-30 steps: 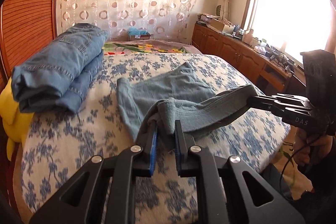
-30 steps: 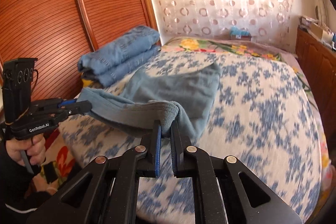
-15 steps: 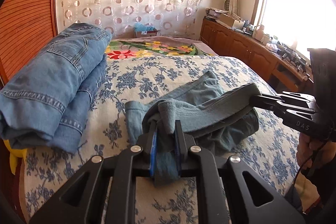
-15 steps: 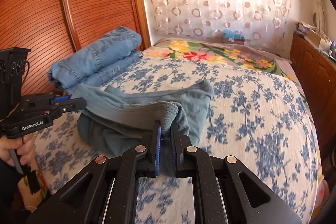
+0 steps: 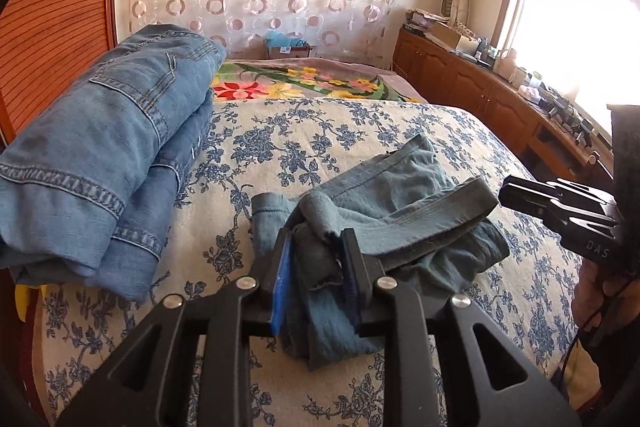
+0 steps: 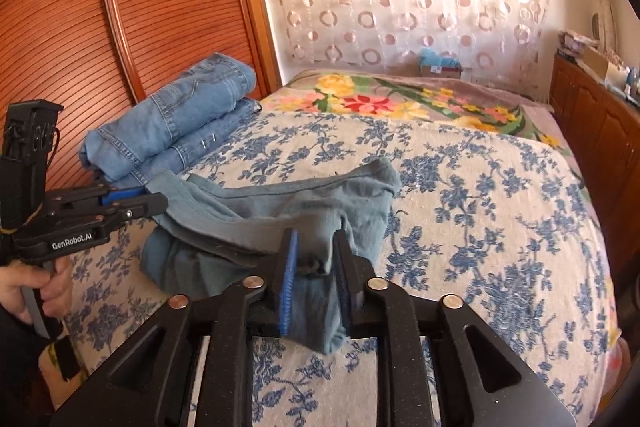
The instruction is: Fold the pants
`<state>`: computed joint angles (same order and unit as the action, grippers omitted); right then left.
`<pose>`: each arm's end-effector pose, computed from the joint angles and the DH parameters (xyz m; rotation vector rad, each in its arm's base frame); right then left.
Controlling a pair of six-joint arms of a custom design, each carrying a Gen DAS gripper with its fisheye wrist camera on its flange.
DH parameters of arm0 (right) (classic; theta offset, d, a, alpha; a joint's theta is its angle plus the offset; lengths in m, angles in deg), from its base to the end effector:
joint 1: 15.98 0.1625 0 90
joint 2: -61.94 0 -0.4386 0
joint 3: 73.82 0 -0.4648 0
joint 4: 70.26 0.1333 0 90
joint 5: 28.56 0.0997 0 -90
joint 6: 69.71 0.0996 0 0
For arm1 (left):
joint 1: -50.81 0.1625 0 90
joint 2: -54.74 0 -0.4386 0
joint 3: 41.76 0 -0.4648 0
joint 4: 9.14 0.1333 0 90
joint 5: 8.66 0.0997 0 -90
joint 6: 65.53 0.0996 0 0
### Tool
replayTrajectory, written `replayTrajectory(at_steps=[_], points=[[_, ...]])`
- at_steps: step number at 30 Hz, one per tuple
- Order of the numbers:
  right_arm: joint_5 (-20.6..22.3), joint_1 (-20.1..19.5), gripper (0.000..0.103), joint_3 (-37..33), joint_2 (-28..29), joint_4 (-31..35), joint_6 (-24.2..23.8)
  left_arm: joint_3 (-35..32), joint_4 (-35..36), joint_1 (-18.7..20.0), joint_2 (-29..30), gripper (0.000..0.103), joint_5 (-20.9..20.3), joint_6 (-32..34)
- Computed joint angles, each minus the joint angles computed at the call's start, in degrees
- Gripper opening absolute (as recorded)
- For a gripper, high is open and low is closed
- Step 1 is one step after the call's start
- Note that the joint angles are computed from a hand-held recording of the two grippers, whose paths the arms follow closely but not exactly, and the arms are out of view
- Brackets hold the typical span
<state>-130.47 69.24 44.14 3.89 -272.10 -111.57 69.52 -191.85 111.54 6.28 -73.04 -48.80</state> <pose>0.0621 -0.6106 0.1509 0.6542 -2.3379 0.9841 -0.1563 -0.6396 0.0491 0.8888 2.5063 -0.7702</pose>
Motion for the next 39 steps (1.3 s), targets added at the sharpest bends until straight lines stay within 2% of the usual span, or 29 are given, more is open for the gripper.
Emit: replayTrajectory(at_steps=[1,4,11,20,26,30,34,39], points=[[0.04,-0.01,0.028,0.30,-0.20,-0.34,-0.08,0.38,-0.64,-0.20,-0.17,0.027,0.45,0.30],[1.08,-0.43,0.032,1.47,-1.10,-0.84,-0.04,1.28,-1.88,-0.57,-0.72,0.041,0.96,0.83],[0.17,-1.08,0.033,1.93,-0.72,0.51,-1.41,2.93,-2.47,-0.85,-0.95,0.048,1.82,3.71],[-1.34,-0.84,0.033,0.18,1.02,2.47,-2.83,2.92,-1.52,0.09,-0.14,0.049,3.74,3.56],[-3.64,0.25,0.033,-3.39,3.10,5.19,-3.96,2.82,-1.35,0.66,-0.38,0.049,3.89,3.19],[-4.46,0.67,0.033,-6.09,4.77,3.74,-3.03,1.75,-0.21,0.87,0.17,0.049,3.91,3.44],[-5.92,1.12,0.033,-9.03,6.85,-0.48,-2.99,0.02,1.16,0.76,1.34,0.049,4.46,4.43],[-5.00,0.76,0.033,-9.52,5.62,-0.22,-0.74,-2.94,2.73,0.60,3.39,0.049,6.07,4.75]])
